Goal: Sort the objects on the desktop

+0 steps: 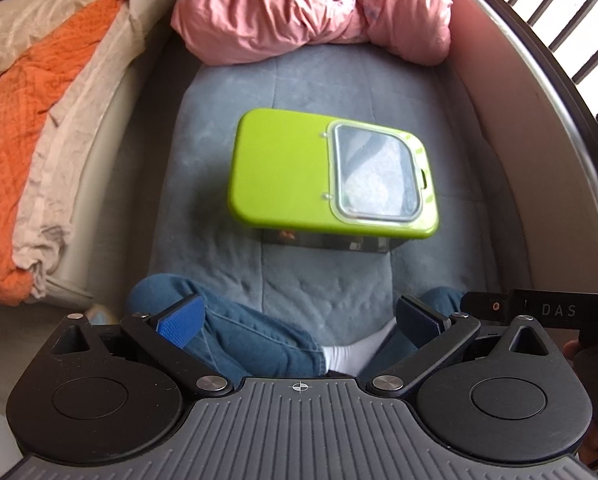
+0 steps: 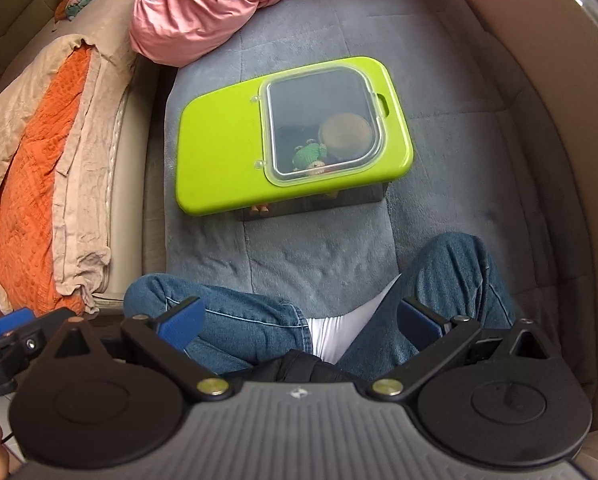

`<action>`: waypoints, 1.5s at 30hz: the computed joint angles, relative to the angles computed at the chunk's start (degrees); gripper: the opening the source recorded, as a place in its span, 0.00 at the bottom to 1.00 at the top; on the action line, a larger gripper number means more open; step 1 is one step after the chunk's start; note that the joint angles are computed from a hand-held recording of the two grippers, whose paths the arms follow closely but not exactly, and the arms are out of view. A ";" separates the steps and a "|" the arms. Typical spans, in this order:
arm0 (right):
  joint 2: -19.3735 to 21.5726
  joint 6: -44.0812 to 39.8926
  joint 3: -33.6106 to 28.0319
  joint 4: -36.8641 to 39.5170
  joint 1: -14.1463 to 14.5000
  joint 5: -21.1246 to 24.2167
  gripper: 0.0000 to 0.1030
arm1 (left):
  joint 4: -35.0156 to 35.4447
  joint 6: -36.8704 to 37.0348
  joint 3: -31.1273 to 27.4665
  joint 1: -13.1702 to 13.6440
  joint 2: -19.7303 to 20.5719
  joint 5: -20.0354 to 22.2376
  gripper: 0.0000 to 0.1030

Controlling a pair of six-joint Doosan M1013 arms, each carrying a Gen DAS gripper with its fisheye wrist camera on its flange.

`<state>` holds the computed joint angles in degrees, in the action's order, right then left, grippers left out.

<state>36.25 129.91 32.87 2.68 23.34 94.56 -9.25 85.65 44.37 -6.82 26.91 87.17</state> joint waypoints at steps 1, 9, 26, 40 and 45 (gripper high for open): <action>-0.12 -0.05 0.14 0.04 -0.01 -0.17 1.00 | 0.01 0.09 0.05 -0.04 -0.05 -0.11 1.00; -0.31 -0.45 0.92 1.50 -0.35 -0.32 1.00 | 0.23 0.32 0.22 -0.16 -0.02 -0.02 1.00; -0.07 -0.80 1.04 2.15 -0.52 0.39 1.00 | 0.78 0.46 0.31 -0.31 0.22 0.84 1.00; -0.02 -0.64 1.46 1.98 -0.57 0.24 1.00 | 2.33 -1.00 -0.39 -0.43 1.45 1.99 1.00; -0.11 -0.56 1.97 1.85 -0.62 -0.06 1.00 | 2.81 -1.30 -0.82 -0.56 2.02 2.54 1.00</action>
<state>36.15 129.35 34.84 4.53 22.72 94.49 -6.44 84.36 43.55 -7.38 28.93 89.72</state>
